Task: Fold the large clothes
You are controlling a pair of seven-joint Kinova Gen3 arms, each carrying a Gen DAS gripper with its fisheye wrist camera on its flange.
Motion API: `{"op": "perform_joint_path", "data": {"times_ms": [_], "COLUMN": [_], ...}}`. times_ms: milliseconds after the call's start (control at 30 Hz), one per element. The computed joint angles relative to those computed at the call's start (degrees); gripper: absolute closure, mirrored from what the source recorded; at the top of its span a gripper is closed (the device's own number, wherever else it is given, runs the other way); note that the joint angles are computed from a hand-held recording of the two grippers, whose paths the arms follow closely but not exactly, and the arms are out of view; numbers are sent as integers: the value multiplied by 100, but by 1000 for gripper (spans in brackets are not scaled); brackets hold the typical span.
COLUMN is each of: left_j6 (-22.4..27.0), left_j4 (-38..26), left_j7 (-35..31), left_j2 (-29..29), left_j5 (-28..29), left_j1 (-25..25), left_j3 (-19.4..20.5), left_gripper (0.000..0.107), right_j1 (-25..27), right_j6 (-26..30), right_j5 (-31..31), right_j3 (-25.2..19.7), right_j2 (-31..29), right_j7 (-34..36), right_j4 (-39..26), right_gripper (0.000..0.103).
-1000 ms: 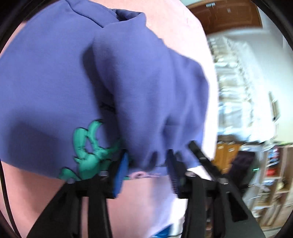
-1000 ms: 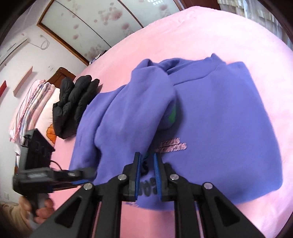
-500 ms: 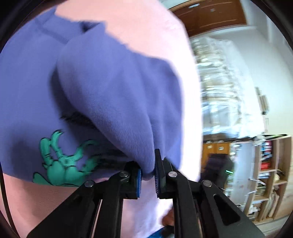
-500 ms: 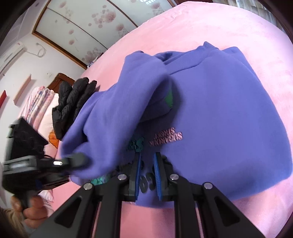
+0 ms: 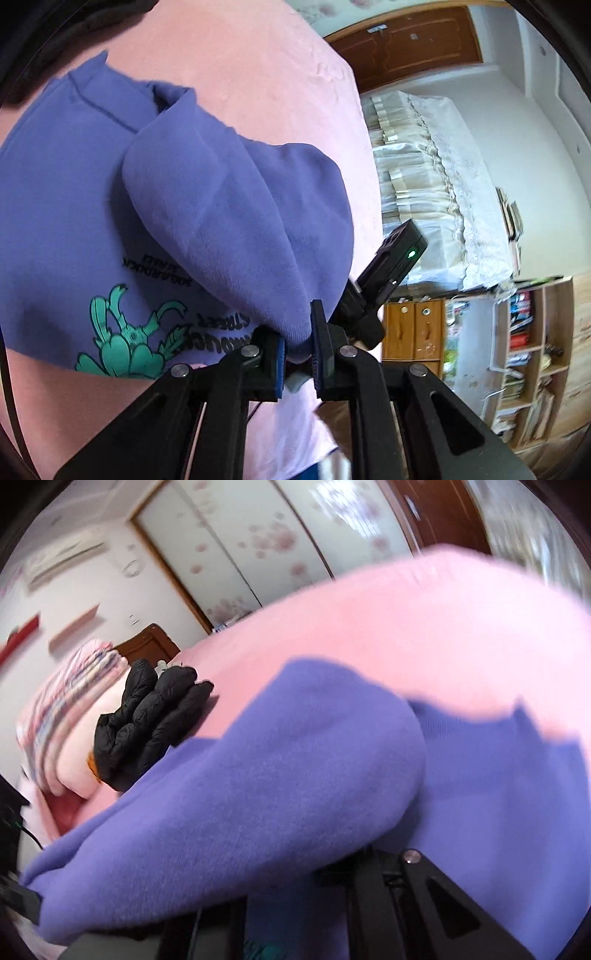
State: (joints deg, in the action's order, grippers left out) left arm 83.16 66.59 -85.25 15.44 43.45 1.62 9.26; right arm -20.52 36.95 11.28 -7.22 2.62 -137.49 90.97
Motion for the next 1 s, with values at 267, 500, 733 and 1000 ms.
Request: {"op": "perform_joint_path", "data": {"times_ms": [267, 500, 733, 1000], "left_j6": [169, -94, 456, 668], "left_j4": [499, 734, 118, -1100], "left_j7": [159, 286, 631, 250], "left_j2": [296, 317, 171, -164], "left_j5": [-870, -1315, -1652, -2698], "left_j1": [438, 640, 760, 976], "left_j3": [-14, -32, -22, -59], "left_gripper": [99, 98, 77, 78], "right_j1": [-180, -284, -599, -1037], "right_j6": [1787, 2717, 2260, 2338], "right_j5": [-62, 1201, 1484, 1331], "right_j3": [-159, -775, -624, -269], "right_j2": [-309, -642, -42, 435], "right_j7": [-263, -1536, -1078, -257], "right_j4": [-203, -780, -1415, -1824], "right_gripper": [95, 94, 94, 94]}}
